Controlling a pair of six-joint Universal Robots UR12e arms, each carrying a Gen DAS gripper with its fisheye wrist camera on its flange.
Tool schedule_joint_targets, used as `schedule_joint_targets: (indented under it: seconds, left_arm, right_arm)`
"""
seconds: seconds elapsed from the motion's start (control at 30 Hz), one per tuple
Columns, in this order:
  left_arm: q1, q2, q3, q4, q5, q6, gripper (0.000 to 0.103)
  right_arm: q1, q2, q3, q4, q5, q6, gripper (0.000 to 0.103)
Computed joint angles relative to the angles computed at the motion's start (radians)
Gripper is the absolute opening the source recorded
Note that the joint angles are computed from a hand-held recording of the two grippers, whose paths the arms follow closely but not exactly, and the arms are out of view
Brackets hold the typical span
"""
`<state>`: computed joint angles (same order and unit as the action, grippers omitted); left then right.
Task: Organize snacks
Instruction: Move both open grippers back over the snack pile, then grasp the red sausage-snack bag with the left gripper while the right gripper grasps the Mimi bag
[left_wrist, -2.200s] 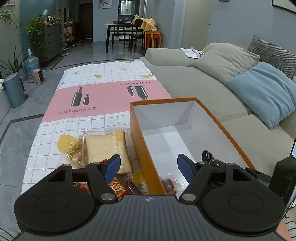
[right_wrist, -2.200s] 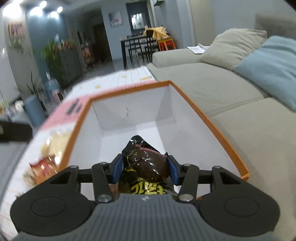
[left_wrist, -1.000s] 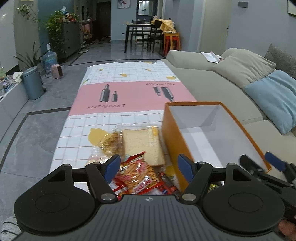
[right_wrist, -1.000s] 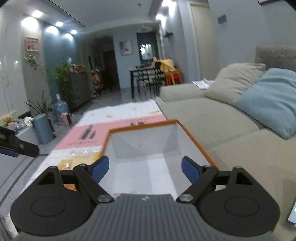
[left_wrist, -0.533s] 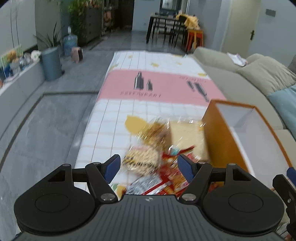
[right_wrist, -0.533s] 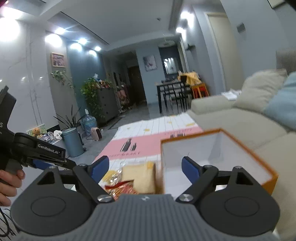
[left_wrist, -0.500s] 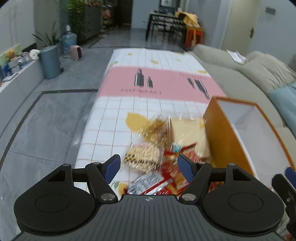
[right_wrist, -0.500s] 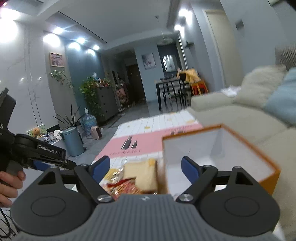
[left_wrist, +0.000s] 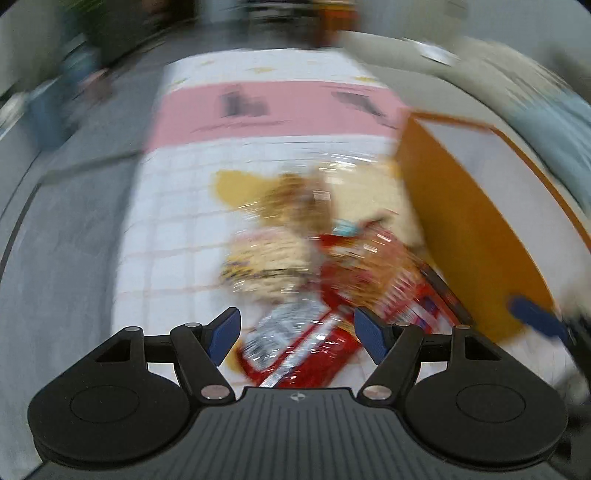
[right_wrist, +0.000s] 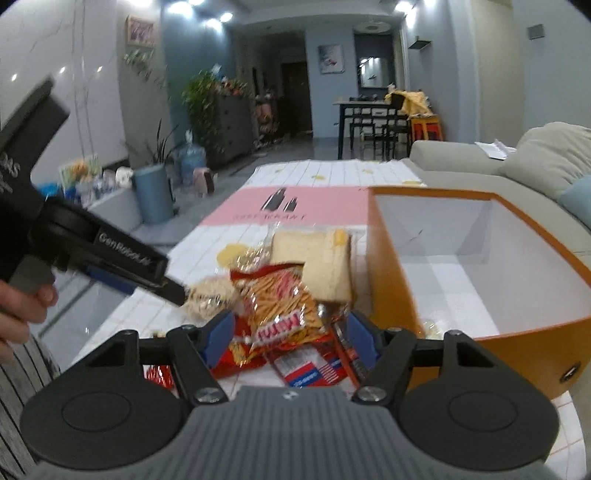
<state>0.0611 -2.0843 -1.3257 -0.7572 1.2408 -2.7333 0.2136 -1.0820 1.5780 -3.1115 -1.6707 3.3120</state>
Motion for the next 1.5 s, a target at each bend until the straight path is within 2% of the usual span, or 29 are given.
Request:
schedule_joint_targets:
  seconds: [0.07,0.13,0.2,0.3,0.37,0.4,0.53,0.67,0.77,0.8,0.87,0.93,1.13,1.33,1.5]
  left_arm:
    - [0.000,0.004,-0.020,0.035,-0.023,0.136,0.089]
    - [-0.005,-0.004,-0.019,0.039,0.003,0.182,0.090]
    - [-0.012,-0.021,0.012,-0.036,0.031,0.196,0.090]
    - [-0.017,-0.054,0.061,-0.139,0.050,0.181,0.090]
    - [-0.022,-0.079,0.101,-0.211,0.066,0.147,0.090]
    - [-0.026,-0.087,0.107,-0.211,0.087,0.132,0.093]
    - [-0.032,-0.085,0.087,-0.161,0.092,0.127,0.097]
    - [-0.045,-0.079,0.064,-0.124,0.123,0.156,0.102]
    - [-0.065,-0.071,0.025,-0.032,0.190,0.208,0.103]
    - [-0.066,-0.071,0.020,-0.020,0.187,0.207,0.103]
    - [-0.062,-0.076,0.040,-0.070,0.173,0.169,0.103]
    - [-0.060,-0.077,0.047,-0.081,0.169,0.133,0.100]
    - [-0.066,-0.055,0.032,-0.104,0.201,0.132,0.098]
    - [-0.048,-0.034,0.025,-0.128,0.158,0.108,0.098]
    - [-0.020,-0.020,0.032,-0.158,0.087,0.070,0.098]
  right_arm:
    - [0.000,-0.002,0.005,0.008,0.019,-0.009,0.067]
    - [-0.001,-0.006,0.012,0.014,0.045,-0.026,0.067]
    - [-0.003,-0.009,0.016,0.023,0.065,-0.060,0.067]
    - [-0.002,-0.009,0.017,0.023,0.059,-0.135,0.066]
    - [-0.004,-0.011,0.014,0.040,0.067,-0.134,0.066]
    - [-0.008,-0.010,0.011,0.045,0.083,-0.114,0.066]
    - [-0.028,-0.012,0.010,0.062,0.145,-0.027,0.066]
    - [-0.032,-0.014,0.014,0.053,0.145,-0.040,0.066]
    - [-0.031,-0.013,0.014,0.050,0.135,-0.051,0.066]
    - [-0.031,-0.014,0.015,0.051,0.136,-0.048,0.066]
    - [-0.032,-0.014,0.014,0.052,0.135,-0.039,0.066]
    - [-0.032,-0.015,0.013,0.052,0.133,-0.039,0.066]
    - [-0.023,-0.017,0.018,0.049,0.110,-0.072,0.066]
    - [-0.017,-0.016,0.015,0.051,0.085,-0.093,0.066]
    - [-0.018,-0.015,0.013,0.062,0.078,-0.079,0.066]
